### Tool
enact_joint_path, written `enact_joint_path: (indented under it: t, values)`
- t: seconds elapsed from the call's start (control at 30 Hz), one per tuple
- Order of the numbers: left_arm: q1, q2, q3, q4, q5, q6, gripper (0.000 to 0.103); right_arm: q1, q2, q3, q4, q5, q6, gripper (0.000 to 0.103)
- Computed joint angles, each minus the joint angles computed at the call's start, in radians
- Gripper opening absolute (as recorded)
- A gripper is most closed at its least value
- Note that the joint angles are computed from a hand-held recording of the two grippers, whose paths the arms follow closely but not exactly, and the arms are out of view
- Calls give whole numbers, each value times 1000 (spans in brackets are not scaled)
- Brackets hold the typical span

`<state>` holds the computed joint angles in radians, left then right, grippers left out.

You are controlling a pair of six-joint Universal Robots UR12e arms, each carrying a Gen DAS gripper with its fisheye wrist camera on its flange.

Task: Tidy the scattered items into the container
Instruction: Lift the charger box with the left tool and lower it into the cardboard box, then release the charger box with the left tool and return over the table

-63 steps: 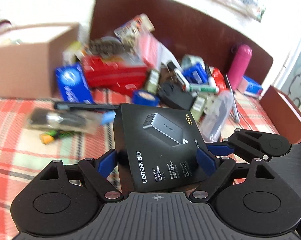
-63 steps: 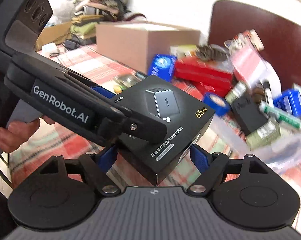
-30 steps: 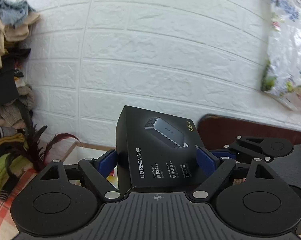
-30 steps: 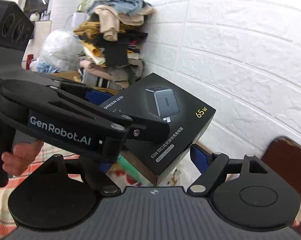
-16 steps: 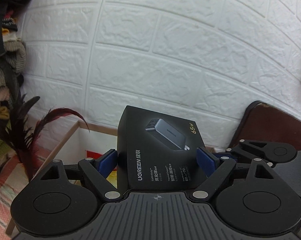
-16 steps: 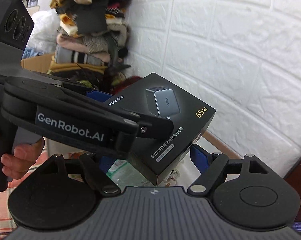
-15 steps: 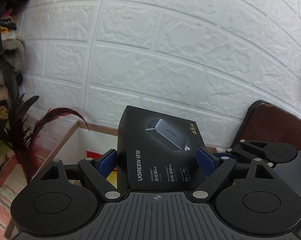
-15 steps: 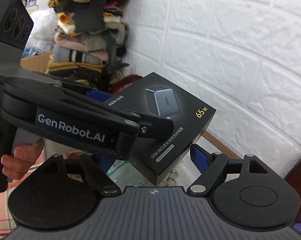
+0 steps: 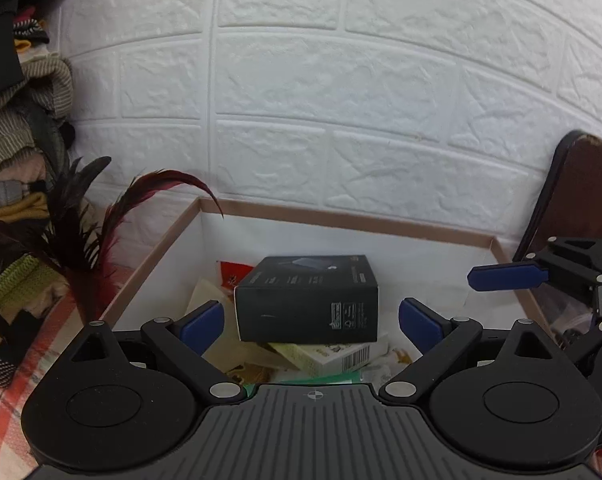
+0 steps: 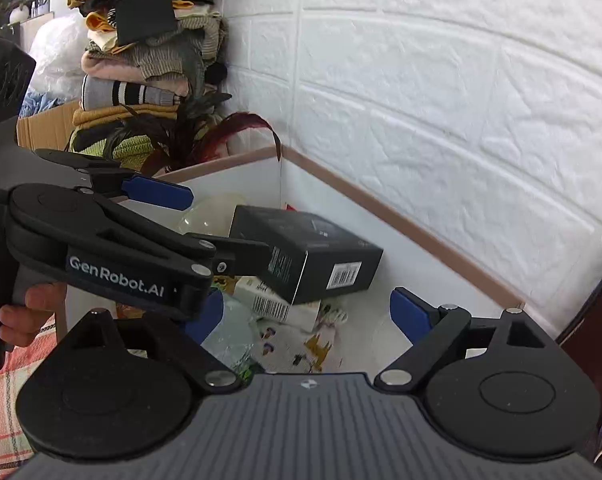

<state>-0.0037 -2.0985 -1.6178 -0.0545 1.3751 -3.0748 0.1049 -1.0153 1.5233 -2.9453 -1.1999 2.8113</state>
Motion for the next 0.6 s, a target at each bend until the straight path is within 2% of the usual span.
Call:
enact_joint_path:
  t: [0.1, 0.23, 0.47, 0.6]
  values:
    - [-6, 7, -8, -2, 21, 1, 100, 4, -1, 0, 7, -1, -5, 92]
    - [-17, 31, -27, -5, 62, -43, 103, -6, -15, 21, -23, 53, 1, 92]
    - [-33, 96, -82, -29, 60, -83, 103, -25, -74, 91, -68, 111, -14, 91]
    - [-48, 143, -141, 17, 55, -110, 103, -43, -125, 161, -125, 140, 6, 94]
